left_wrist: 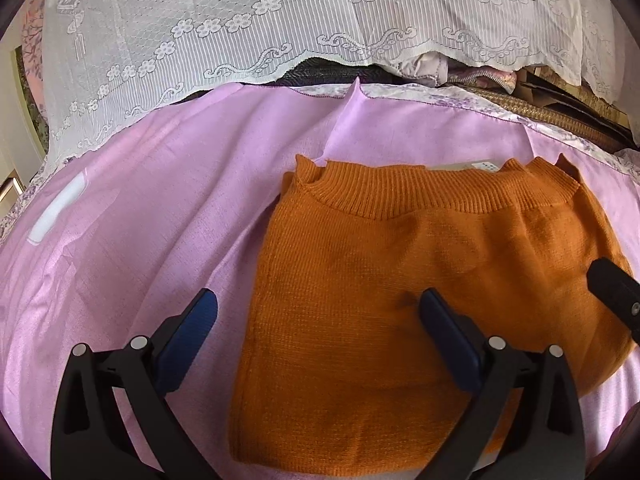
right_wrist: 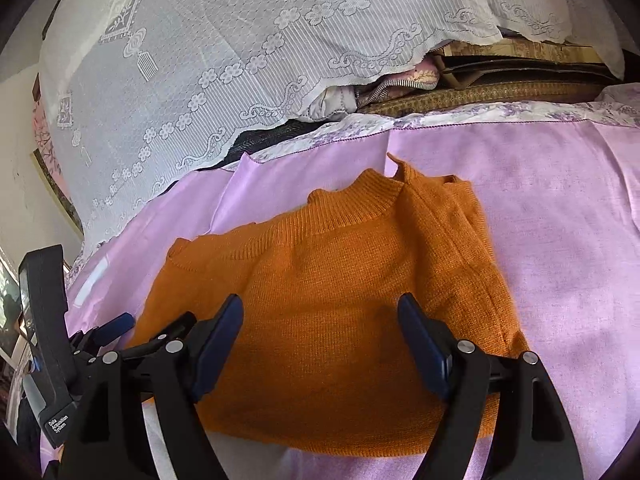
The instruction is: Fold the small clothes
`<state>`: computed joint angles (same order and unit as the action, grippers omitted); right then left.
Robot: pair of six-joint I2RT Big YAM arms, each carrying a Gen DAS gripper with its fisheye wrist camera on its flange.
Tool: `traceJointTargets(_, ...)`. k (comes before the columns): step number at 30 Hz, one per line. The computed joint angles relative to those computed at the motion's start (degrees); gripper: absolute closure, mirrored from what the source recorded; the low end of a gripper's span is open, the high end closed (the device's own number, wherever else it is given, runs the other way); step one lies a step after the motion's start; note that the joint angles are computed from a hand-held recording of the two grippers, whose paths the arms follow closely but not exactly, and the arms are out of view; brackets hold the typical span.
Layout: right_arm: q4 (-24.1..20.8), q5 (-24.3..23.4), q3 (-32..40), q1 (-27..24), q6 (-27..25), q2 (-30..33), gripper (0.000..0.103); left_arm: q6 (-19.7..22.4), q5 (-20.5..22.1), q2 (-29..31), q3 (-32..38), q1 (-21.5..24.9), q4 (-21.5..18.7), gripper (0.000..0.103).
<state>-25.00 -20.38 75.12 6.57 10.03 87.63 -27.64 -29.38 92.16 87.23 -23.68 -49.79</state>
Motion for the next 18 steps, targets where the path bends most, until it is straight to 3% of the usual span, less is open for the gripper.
traceJointTargets(13, -0.10, -3.71, 2.79, -7.49, 4.74, 0.87, 0.023, 5.13, -6.07, -0.30, -0.05, -2.82, 1.31, 0.004)
traceJointTargets(18, -2.15, -4.13, 3.93, -8.92, 2.87, 2.28, 0.023, 6.62, -7.97, -0.43, -0.19, -3.83, 1.71, 0.004)
